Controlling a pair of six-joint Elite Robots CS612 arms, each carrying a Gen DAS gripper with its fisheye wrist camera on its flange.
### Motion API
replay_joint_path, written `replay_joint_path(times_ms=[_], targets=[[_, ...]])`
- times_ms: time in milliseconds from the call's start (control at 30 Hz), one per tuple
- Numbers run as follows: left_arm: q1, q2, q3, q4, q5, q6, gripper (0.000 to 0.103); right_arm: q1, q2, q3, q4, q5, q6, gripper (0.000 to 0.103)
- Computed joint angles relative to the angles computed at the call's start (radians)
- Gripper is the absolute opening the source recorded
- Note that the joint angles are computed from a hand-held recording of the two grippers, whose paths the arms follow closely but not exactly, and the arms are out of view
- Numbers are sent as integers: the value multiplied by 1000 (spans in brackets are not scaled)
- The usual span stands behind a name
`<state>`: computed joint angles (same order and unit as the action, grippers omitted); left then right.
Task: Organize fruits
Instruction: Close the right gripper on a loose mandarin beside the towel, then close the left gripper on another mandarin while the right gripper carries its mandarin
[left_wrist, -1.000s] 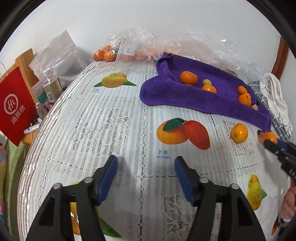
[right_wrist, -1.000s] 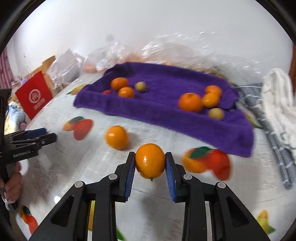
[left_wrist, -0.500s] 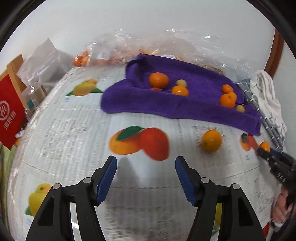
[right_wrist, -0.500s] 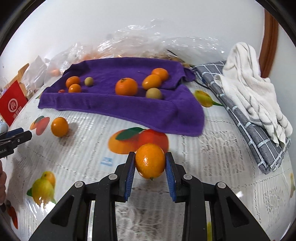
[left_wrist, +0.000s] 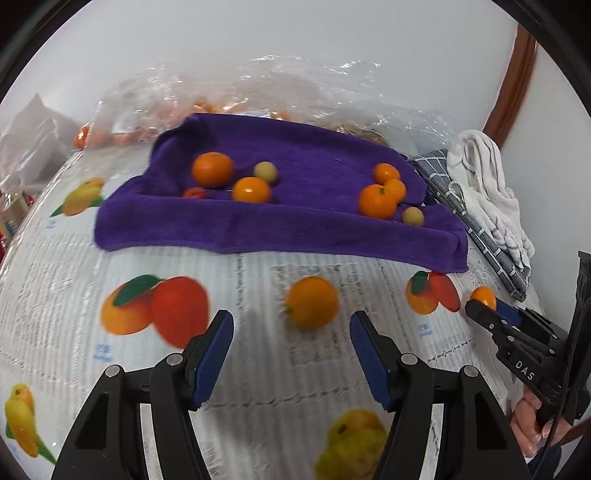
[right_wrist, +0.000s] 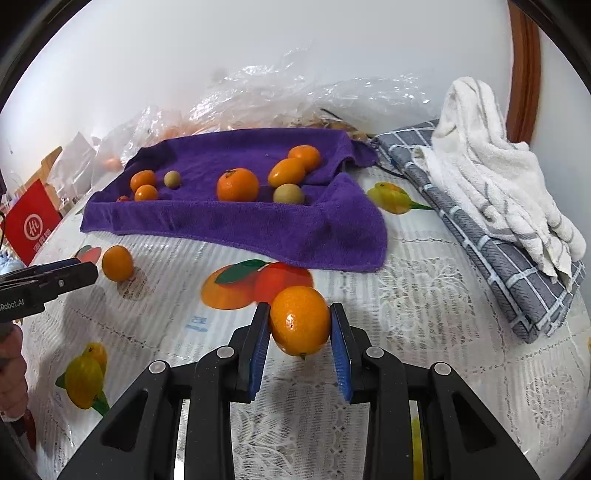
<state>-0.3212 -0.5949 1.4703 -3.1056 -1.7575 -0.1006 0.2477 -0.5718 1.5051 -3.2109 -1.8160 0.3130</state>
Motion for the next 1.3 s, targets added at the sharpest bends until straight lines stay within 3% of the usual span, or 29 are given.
replay_joint_path(times_ms=[200,400,500,700,1300], targets=[[-9,20,-25,5,12,-9,56,0,-4,18,-32,-55,23,32],[-2,39,-42,-18,-34,-38,34,-7,-3,10,0,-32,32,32],[-2,41,-36,-42,-36,-31,34,-11,-4,16,-13,-26,48,32],[17,48,-23,-148,-109,-66,34,-13,-3,15,-14,-10,55,32],[32,57,-13,-296,-48,-204,34,-32,-7,54,-125,50,106,32]])
